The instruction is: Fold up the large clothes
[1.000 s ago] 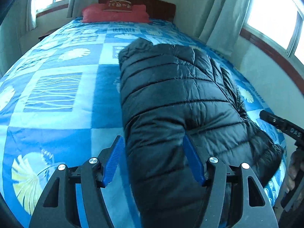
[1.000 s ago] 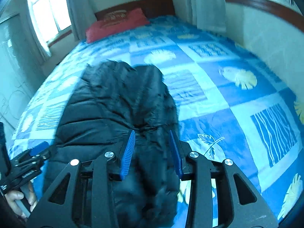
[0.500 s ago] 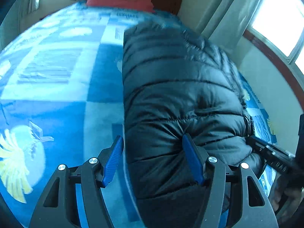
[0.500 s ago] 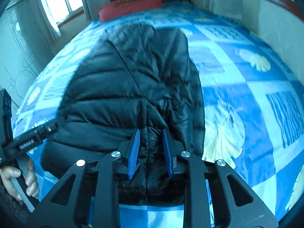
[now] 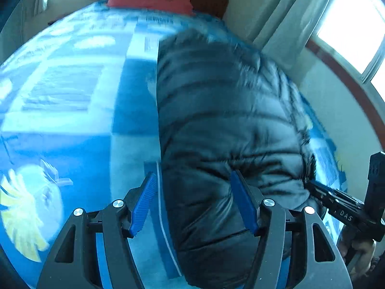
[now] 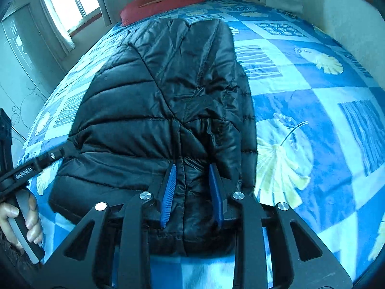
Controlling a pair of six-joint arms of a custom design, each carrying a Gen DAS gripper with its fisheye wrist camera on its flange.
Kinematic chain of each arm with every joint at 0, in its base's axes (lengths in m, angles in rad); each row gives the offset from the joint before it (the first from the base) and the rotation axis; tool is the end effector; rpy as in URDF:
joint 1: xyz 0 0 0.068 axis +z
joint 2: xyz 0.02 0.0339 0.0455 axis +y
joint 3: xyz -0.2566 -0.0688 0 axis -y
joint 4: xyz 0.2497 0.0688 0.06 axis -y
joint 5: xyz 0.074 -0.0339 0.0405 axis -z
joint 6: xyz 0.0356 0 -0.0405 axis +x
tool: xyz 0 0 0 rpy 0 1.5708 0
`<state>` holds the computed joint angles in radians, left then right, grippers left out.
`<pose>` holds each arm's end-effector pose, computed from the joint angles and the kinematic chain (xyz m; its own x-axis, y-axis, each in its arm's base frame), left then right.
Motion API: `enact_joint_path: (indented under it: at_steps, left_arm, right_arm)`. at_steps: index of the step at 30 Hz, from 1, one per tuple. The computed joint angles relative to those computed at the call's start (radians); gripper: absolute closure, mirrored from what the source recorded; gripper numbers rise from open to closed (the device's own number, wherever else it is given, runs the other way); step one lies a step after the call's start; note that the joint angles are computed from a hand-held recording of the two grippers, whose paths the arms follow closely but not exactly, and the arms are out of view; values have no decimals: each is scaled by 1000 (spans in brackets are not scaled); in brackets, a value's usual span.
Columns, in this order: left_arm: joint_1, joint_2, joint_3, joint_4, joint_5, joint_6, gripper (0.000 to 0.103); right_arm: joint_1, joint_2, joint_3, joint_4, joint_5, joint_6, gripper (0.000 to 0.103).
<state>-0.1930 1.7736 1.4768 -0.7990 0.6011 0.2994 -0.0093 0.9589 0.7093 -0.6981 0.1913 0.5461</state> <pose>0.3645 -0.0917 0.2573 -0.7124 0.3871 -0.5853 0.6511 0.6757 -0.3457 0.1929 -0.0086 0.2315 -0.6316 0.5158 -0.5789 0.5244 0.8341 0.1711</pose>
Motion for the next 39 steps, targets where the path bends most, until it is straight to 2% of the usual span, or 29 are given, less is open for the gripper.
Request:
enact_joint_path:
  at_steps: [2,4,5,12,14,18,21,25,31,39]
  left_arm:
    - [7,6,40,3,16,-20,40]
    - [0,37,99,-2,16,-41,40]
    - [-13,75,158,-13,9,-55,40]
    - [-114,279,461,-41,-46,-164,40]
    - [-139,332,528,-52,-64,-179,40]
    - [-169,390,563,-38,-80,-216,39]
    - [-187,380,510,32,-101,-233,38]
    - [-212,373,463,81,-144,-237,37]
    - [-247,418,490,82,-214,-239,35]
    - [-259,435,478,112,-241,-246,34]
  right_arm:
    - [8,5,72,-34,27,-19,71]
    - [-8,37,146,-22,35,-53,63]
    - [-22,65,180,-10,33,-69,63]
    - [-147,437,447,140,-3,-198,63]
    - [-175,515,477,167,6,-214,63]
    - [-230,589,453,231,-23,-219,63]
    - [-254,603,391,300,-54,-223,63]
    - [-250,622,342,364,-40,-235,63]
    - [-276,640,290,447,-80,-219,63]
    - [-276,655,271,489,-75,-208,63]
